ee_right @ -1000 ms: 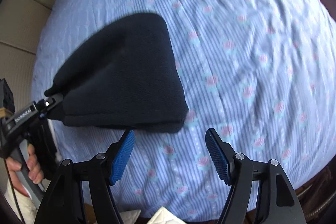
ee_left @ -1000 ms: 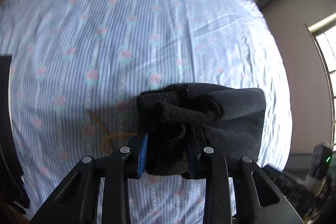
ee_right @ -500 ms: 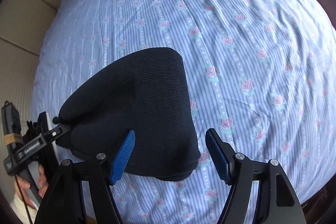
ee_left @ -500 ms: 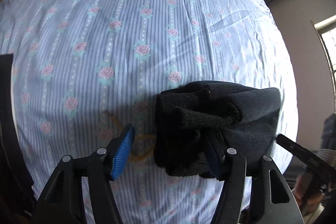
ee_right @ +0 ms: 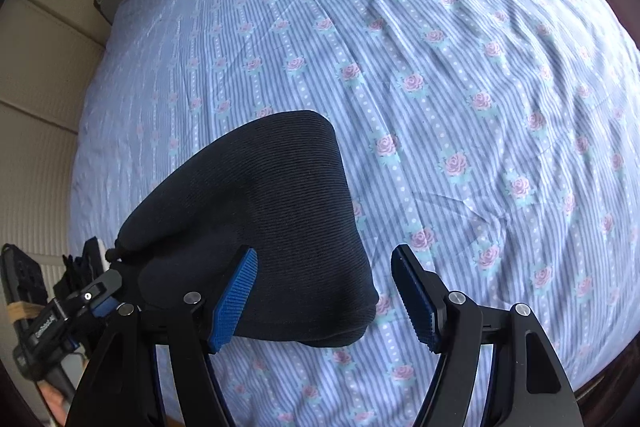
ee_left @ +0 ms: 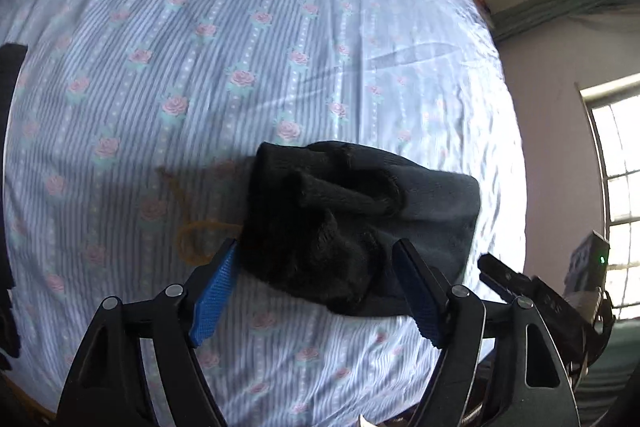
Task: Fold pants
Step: 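Grasp the folded bundle with the left gripper while the right gripper grasps its other side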
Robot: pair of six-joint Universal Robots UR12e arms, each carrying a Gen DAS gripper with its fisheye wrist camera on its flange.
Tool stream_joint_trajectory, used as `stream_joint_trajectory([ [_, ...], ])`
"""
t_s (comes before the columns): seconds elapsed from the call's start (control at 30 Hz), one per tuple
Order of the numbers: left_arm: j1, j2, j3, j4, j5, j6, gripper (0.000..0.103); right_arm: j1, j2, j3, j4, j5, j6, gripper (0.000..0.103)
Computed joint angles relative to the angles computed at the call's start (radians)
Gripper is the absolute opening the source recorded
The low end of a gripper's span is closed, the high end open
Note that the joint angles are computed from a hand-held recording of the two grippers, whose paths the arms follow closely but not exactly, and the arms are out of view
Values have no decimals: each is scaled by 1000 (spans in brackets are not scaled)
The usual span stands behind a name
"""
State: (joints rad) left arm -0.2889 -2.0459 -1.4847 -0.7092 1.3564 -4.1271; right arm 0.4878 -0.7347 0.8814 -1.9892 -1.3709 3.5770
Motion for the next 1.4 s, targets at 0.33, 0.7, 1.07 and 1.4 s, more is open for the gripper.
stream_joint_trajectory([
  [0.33,18,-26,-76,92,-120,-184,87,0,65,-58,88,22,25,71],
  [0.7,21,-73,-89,222,-150,-234,87,-3,129,-120,130,50,8,73],
  [1.07,14,-103,-105,394,-170,-481,74,-10,139,-67,33,143,122,71],
  [1.4,-1,-111,1,209,-132,-358,59,10,158,-155,103,109,29,53],
])
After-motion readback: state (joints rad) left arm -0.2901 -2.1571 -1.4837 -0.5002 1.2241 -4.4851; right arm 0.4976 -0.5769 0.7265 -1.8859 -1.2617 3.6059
